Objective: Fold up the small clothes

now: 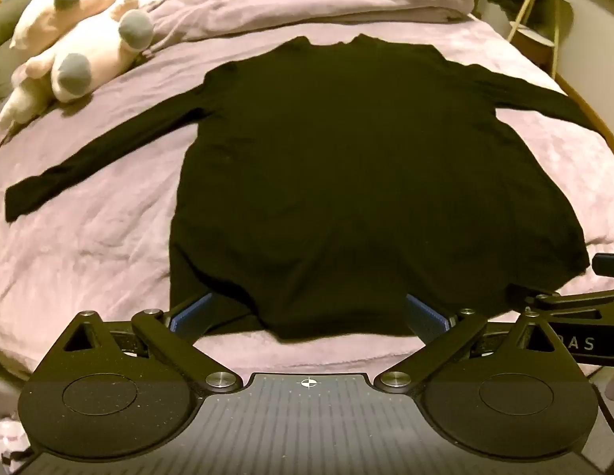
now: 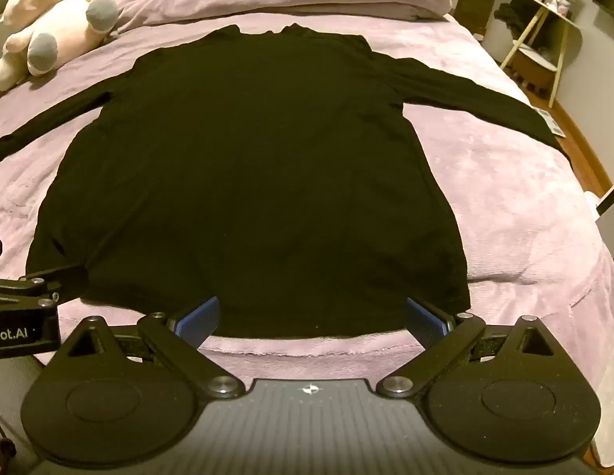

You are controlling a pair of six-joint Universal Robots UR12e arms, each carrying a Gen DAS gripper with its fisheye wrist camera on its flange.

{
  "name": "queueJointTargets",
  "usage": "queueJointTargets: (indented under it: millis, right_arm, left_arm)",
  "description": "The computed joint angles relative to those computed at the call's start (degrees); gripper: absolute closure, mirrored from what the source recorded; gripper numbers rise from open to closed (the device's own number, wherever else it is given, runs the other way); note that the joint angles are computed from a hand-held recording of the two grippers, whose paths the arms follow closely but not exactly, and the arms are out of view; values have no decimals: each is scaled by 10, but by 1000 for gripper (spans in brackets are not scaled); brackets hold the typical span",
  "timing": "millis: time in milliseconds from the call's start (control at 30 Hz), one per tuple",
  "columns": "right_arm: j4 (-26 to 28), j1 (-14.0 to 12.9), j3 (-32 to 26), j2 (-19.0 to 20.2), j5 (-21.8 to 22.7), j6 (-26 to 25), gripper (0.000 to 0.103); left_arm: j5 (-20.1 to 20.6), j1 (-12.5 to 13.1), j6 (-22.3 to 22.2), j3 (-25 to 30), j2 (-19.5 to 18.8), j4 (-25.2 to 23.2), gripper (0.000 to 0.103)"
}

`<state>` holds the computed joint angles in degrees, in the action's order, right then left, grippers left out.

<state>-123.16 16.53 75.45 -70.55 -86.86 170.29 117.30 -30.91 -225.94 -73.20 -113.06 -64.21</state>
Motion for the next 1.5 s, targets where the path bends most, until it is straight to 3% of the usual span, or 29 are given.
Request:
queueJointTargets:
  millis: [1500]
  right_arm:
    - [-5,2,1,-1,-7,0,4]
  left_arm:
    - [-9,2,-4,-5,3,-2,0]
